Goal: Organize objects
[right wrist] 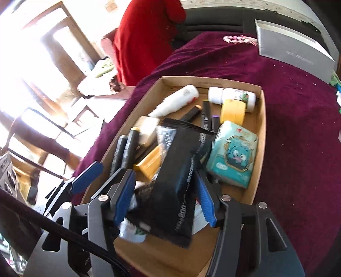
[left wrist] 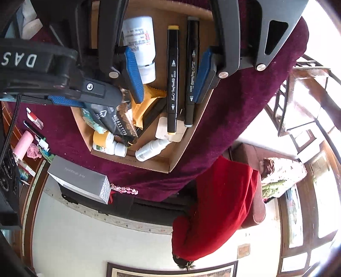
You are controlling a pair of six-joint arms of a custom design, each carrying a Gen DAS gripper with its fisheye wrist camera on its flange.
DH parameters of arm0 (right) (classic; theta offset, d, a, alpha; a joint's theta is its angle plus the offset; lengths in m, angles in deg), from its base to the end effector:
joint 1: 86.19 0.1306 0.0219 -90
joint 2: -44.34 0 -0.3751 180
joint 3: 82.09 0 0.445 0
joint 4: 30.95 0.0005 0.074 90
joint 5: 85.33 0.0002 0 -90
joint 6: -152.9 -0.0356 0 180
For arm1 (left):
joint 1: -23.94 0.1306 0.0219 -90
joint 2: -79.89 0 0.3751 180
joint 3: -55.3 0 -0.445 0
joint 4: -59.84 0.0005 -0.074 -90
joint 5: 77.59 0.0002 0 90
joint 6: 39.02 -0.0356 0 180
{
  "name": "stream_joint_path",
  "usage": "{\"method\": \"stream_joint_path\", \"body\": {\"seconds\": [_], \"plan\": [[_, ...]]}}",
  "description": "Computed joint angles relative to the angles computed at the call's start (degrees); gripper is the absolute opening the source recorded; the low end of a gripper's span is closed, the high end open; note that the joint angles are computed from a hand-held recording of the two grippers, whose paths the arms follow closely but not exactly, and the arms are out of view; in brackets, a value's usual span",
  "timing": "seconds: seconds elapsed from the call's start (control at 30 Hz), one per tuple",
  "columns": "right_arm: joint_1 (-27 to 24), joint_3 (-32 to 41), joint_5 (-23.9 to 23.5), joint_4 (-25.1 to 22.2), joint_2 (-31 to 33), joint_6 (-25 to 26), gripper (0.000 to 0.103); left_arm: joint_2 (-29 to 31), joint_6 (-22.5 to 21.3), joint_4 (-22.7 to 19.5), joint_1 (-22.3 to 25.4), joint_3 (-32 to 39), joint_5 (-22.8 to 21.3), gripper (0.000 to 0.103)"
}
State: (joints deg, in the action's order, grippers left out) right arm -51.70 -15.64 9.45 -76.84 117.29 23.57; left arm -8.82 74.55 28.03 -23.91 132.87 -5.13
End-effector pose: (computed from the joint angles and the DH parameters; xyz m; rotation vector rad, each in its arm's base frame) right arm 0.3487 0.2354 0.3520 0.1430 2.5306 0.4337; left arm 0.3687 -0.3921 0.3229 0.3463 2.3082 -0.2640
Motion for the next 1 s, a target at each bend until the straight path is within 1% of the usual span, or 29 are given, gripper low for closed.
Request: {"method": "stream_joint_path", "body": {"seconds": [0.1,0.17,0.23,0.3,0.37,0.4,0.43,0.47,0.5,0.53,0.57,0.6,0.63,0.67,0.73,0.8,0.83,0.9,0.93,0.97,1.0], "plan": [[0.6,-0.9,-1.5,1.3,-1.5,0.2,0.059,-1.2,-0.4,-0.2,-0.9,-0.5,-2.3,0.043],[0.8,-1.8,-2.5,2.0,-2.9,-0.2,0.059,-2.2,-0.4,-0.4,-1.6,-1.0,-3.8,0.047],[0.9,-2.8,-3.5,2.7,-4.4,-0.8,0.059,-3.1,-0.6,-0.2,-2.1,-1.6,-4.8,0.053],[1.2,-4.2,-3.7,3.5,-6.5,-1.5,0.060,-4.1,-0.6,0.1,-2.9,-2.0,-6.8,0.054],[2.0,-5.5,-2.4,3.9,-8.9,-1.9,0.060,-4.9,-0.8,0.5,-3.8,-2.3,-8.9,0.059],[2.6,-6.1,-0.9,4.0,-10.3,-2.3,0.061,-5.3,-0.9,0.8,-4.4,-2.5,-10.4,0.065],[3.3,-6.5,0.6,3.8,-11.4,-2.5,0.064,-5.9,-1.1,1.5,-5.2,-2.8,-12.2,0.065],[4.1,-6.9,2.8,3.4,-12.9,-2.6,0.065,-6.6,-1.3,2.3,-5.9,-3.3,-13.7,0.065],[5.1,-7.2,5.6,2.7,-14.1,-2.7,0.069,-7.2,-1.7,3.1,-6.6,-3.6,-15.4,0.065],[5.9,-7.3,7.7,2.1,-15.0,-2.5,0.074,-7.8,-2.2,3.9,-7.5,-3.9,-17.8,0.066],[7.0,-7.4,10.6,1.2,-16.2,-2.1,0.076,-8.2,-2.8,4.6,-8.4,-4.1,-19.9,0.067],[8.1,-7.6,13.5,0.4,-17.3,-1.9,0.078,-8.5,-3.3,5.0,-9.0,-4.1,-21.5,0.074],[9.3,-7.8,16.4,-0.5,-18.4,-1.9,0.080,-8.8,-3.4,5.0,-10.1,-4.0,-24.1,0.084],[10.0,-8.0,18.4,-1.0,-19.2,-1.9,0.080,-9.0,-3.8,5.3,-10.9,-4.0,-26.0,0.087],[12.1,-8.7,23.6,-2.2,-21.3,-2.6,0.081,-9.4,-5.1,6.2,-12.7,-4.2,-28.8,0.088],[14.1,-9.6,28.7,-3.1,-23.5,-3.6,0.081,-9.5,-4.6,5.5,-13.9,-3.7,-30.0,0.088],[14.8,-9.9,31.0,-3.7,-24.4,-3.9,0.082,-9.5,-3.7,4.3,-14.6,-3.2,-30.1,0.089],[17.1,-10.1,38.2,-6.0,-25.5,-5.4,0.083,-9.3,-1.4,1.9,-15.2,-2.3,-29.7,0.090],[18.9,-10.0,43.7,-8.3,-25.8,-7.1,0.085,-9.6,-0.8,1.8,-15.6,-2.3,-29.3,0.090],[20.0,-9.8,47.1,-10.4,-25.6,-8.6,0.086,-9.9,-0.2,1.7,-15.8,-2.3,-29.3,0.090],[21.4,-9.3,51.6,-14.3,-25.1,-11.6,0.087,-10.0,0.6,1.4,-16.2,-2.1,-29.9,0.090]]}}
